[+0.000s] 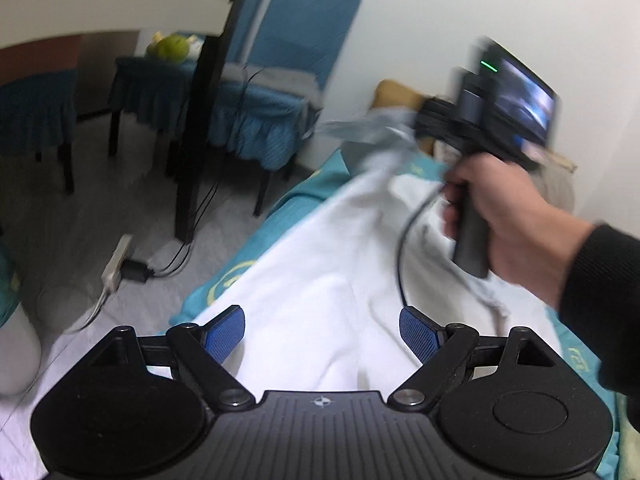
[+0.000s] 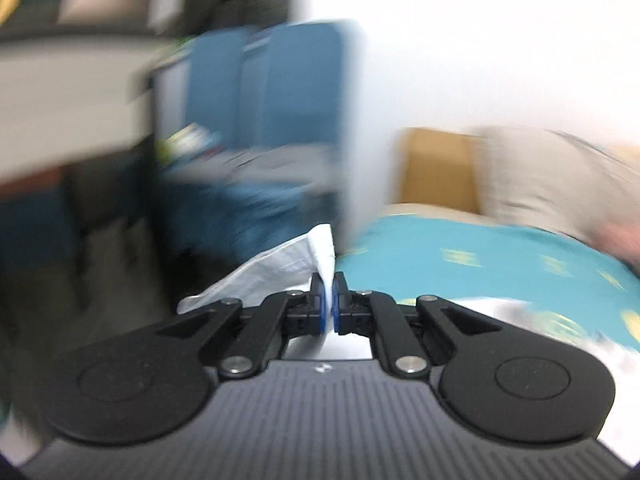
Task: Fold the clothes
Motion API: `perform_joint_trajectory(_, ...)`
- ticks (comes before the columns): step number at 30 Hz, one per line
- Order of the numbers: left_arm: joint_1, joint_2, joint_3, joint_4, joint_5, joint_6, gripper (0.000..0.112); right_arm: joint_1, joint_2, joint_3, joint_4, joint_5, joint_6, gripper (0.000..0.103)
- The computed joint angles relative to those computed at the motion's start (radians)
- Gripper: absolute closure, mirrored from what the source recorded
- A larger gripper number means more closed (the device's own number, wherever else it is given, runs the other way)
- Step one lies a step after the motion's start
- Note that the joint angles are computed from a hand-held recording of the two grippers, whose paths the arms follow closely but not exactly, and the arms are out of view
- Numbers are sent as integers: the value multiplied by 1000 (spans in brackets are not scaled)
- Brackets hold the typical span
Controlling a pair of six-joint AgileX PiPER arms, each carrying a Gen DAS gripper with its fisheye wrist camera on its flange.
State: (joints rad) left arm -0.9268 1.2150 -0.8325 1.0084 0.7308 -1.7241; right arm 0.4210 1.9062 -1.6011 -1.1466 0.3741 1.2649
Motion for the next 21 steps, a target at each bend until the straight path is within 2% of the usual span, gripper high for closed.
perform_joint_trajectory(2,-29,-2,3,39,16,-32,26,-54,-90,107,-46,35,139,97)
perform_joint_trajectory(5,-58,9,-12,54,42,-33,26,-149,-193,252,70,65,149,95)
perform_joint_trajectory(8,-73,30,-35,35,49,-5,26,-271,-267,372,345,44,-14,92)
perform_joint_trajectory(10,-88,46,-50,22,57,11,26,-318,-295,440,458,37,-135,81)
perform_joint_trajectory(12,-100,64,-61,17,64,16,26,-328,-365,539,412,24,-141,40)
perform_joint_trajectory(14,-104,82,-68,13,62,18,26,-331,-401,608,247,-38,-19,26)
perform_joint_trajectory(16,-97,98,-76,0,51,34,26,-340,-398,611,183,-99,-4,28)
perform_joint_trajectory(18,-100,114,-80,-6,48,40,26,-320,-353,549,79,-112,-16,28)
perform_joint_trajectory(20,-103,129,-88,-15,50,51,26,-301,-301,475,56,-122,-125,29)
perform_joint_trajectory(21,-100,134,-90,-18,47,55,26,-293,-268,437,103,-123,-225,29)
